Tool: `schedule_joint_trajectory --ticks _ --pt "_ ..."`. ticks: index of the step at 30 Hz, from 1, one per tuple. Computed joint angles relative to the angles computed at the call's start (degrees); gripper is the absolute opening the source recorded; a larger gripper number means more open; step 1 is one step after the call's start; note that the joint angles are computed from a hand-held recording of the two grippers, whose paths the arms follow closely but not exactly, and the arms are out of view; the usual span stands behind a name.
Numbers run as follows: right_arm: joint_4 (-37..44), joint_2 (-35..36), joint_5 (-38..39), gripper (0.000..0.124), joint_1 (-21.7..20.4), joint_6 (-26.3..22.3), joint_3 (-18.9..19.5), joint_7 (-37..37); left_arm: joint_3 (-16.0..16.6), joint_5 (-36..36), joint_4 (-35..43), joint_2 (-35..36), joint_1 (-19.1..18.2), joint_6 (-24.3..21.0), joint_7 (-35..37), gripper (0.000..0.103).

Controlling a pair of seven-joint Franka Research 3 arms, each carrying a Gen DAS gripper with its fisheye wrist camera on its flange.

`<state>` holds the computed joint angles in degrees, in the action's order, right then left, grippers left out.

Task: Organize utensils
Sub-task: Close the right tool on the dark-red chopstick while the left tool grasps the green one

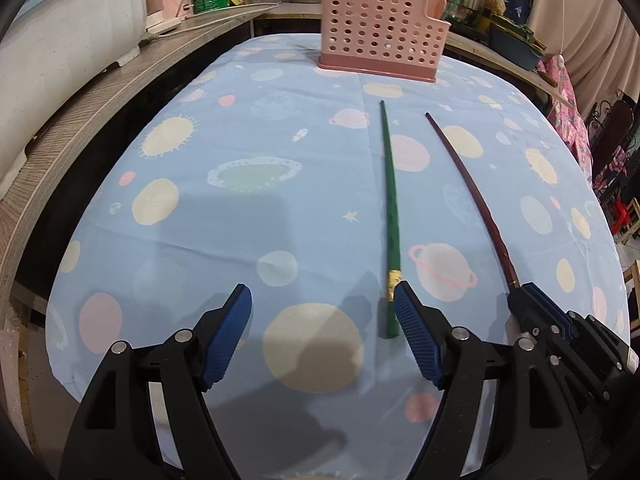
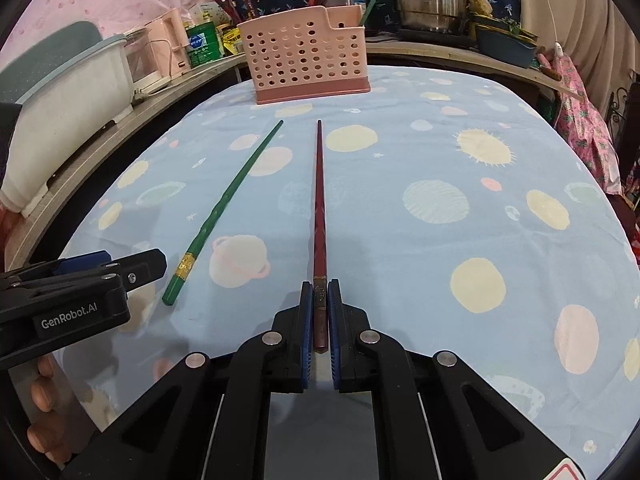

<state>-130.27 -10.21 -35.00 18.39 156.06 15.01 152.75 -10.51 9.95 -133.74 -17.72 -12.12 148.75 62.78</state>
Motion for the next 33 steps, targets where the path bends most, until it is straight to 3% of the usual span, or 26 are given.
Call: schedule_joint_trajectory --ticks 6,12,15,20,22,33 --pt "-2.4 -1.8 1.5 0.007 -1.0 1.9 0.3 0.3 -0.9 0.9 0.8 1.5 -0.5 0.4 -0.1 0.069" --pt "-2.7 -2.0 1.0 0.007 -2.1 2.7 1.1 0.9 -1.2 2.0 1.2 2.3 -0.4 0.1 -1.0 0.058" --pt "-2.7 -2.0 0.6 0.007 -2.3 2.7 1.4 1.3 -1.2 2.4 1.1 2.2 -0.4 0.1 -1.3 0.049" --pt "-2.8 -2.0 0.7 0.007 -2.4 2.6 1.4 1.3 -0.7 1.9 1.1 2.0 -0.6 0.0 -0.3 0.017" --pt "-2.8 -2.0 0.7 0.007 -2.3 2.6 1.4 1.2 -0.4 1.2 1.2 1.9 -0.7 -0.1 0.3 0.01" --pt "-4.1 -3.4 3.6 0.007 -2.3 2.8 1.5 0.1 0.2 -2.4 1.1 1.2 -1.2 -1.5 2.9 0.008"
